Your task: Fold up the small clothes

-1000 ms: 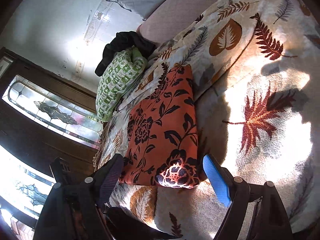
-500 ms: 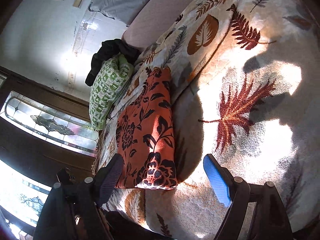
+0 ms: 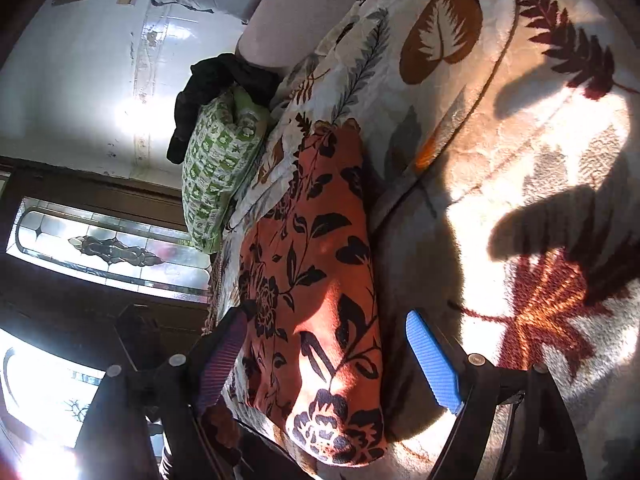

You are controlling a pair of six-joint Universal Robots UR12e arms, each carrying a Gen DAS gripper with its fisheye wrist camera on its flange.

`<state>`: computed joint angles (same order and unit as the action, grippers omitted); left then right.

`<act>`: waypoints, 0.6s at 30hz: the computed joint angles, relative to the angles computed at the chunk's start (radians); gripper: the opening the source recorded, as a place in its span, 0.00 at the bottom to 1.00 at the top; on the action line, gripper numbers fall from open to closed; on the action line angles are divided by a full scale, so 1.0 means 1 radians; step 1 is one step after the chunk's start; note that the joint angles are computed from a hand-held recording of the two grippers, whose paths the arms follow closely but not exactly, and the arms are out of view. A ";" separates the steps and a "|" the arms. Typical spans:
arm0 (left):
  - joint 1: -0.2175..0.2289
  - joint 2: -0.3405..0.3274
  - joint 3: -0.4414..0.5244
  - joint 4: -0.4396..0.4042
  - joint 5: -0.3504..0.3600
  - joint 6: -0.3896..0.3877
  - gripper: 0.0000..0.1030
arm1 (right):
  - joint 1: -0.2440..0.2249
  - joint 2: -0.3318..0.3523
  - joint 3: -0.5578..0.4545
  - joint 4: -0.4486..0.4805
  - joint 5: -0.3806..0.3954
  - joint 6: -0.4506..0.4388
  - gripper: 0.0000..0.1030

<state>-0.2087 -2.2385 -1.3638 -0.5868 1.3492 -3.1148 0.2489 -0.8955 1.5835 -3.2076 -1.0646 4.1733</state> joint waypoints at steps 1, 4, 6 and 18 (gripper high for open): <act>0.000 0.001 -0.006 0.014 0.001 0.001 0.48 | -0.006 0.024 -0.029 0.008 0.024 0.035 0.82; -0.005 0.003 -0.010 0.020 0.018 0.009 0.48 | -0.020 0.097 -0.112 0.033 0.104 0.107 0.80; -0.001 0.004 -0.017 0.029 0.009 0.002 0.48 | -0.013 0.111 -0.151 0.122 0.112 0.053 0.31; 0.009 0.007 -0.039 0.075 -0.024 0.014 0.49 | 0.001 0.081 -0.160 0.082 -0.085 0.038 0.71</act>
